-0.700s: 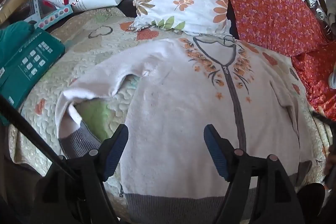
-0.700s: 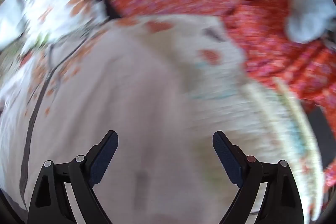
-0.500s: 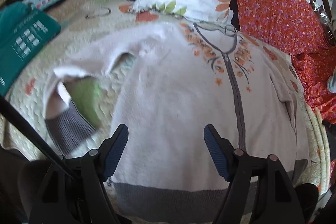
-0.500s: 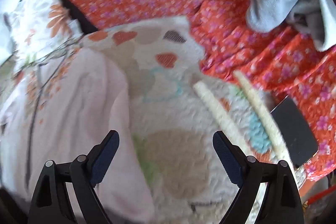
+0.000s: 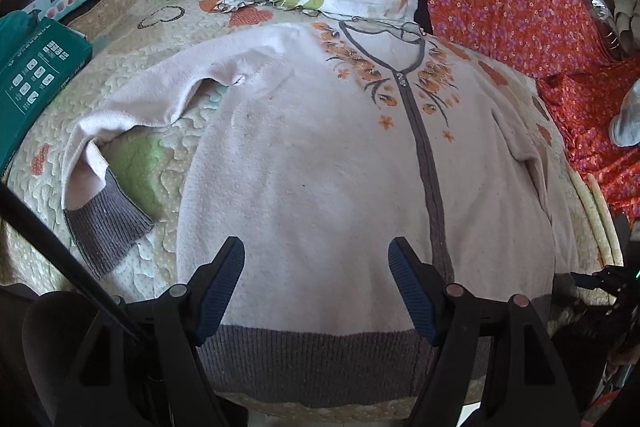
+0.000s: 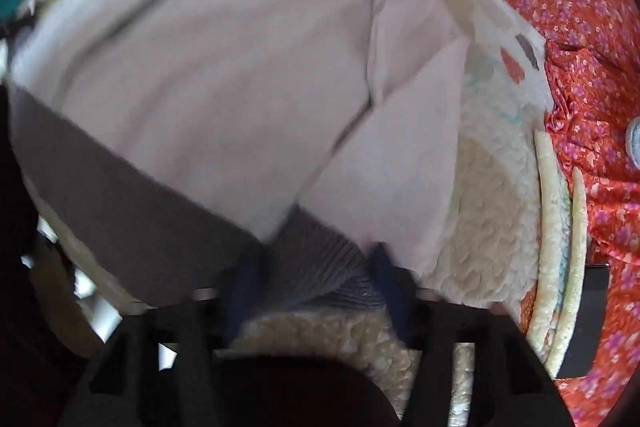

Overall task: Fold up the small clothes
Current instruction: 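Grasp the grey ribbed cuff of the pink cardigan with the right gripper, then carry the held sleeve across the cardigan body with the right gripper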

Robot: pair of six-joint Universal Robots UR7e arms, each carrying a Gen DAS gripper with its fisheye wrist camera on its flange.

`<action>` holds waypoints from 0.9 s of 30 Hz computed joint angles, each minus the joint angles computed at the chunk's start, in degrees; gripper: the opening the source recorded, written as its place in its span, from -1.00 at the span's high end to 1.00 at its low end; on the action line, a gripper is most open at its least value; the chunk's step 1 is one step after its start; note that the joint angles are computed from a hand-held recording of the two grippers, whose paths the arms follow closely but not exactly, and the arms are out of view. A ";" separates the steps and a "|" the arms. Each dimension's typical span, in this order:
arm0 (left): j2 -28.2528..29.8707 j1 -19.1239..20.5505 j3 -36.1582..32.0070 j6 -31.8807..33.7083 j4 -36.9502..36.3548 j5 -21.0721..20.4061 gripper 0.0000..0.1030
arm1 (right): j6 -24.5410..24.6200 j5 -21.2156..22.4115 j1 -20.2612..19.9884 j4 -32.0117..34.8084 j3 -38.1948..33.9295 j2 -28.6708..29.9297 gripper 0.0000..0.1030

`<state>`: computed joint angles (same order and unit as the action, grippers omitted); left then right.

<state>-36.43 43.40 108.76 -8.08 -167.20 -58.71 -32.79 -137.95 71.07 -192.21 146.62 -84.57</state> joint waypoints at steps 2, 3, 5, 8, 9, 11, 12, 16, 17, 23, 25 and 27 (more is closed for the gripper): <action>-0.14 0.06 0.48 0.55 -1.32 -0.40 -0.43 | 4.09 5.99 -2.24 -0.94 1.23 -5.10 0.78; -0.25 0.13 0.51 0.37 -1.33 -0.44 -0.43 | 5.89 8.59 -3.53 -1.28 1.71 -8.14 0.78; -0.25 0.26 0.15 -0.30 -0.77 -0.29 -0.43 | 9.07 15.72 -8.54 -0.89 3.31 -17.54 0.78; -0.25 0.64 -0.38 -1.40 0.13 -0.49 -0.43 | 14.81 20.59 -15.73 -0.09 3.99 -28.32 0.78; -0.20 0.72 -0.41 -1.48 0.06 -0.52 -0.43 | 16.38 22.49 -19.00 1.98 3.34 -31.85 0.78; -0.12 0.76 -0.45 -1.91 0.13 -0.36 -0.43 | 19.90 26.88 -27.11 4.64 2.19 -37.91 0.79; -0.15 0.79 -0.43 -2.14 0.13 -0.38 -0.43 | 21.61 29.70 -31.50 5.75 1.69 -40.33 0.79; -0.53 0.85 -0.21 -2.56 -0.16 -0.59 -0.43 | 28.11 37.66 -41.72 10.55 0.85 -46.62 0.79; -0.76 0.89 -0.05 -2.54 -0.43 -0.66 -0.43 | 29.89 38.50 -42.03 11.68 -0.26 -46.11 0.79; -2.62 1.84 0.53 -3.87 -0.76 -3.22 -0.43 | 34.92 42.42 -33.92 13.25 -3.89 -40.31 0.79; -3.42 2.33 0.70 -4.20 -0.58 -4.82 -0.43 | 35.47 41.70 -28.26 12.05 -4.93 -36.72 0.79; -4.39 2.78 1.06 -4.18 -0.75 -6.51 -0.43 | 36.98 40.67 -21.38 11.17 -7.51 -31.10 0.79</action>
<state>-40.82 46.17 109.82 -12.26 -167.95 -65.22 4.19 -97.29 49.69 -181.04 139.10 -115.67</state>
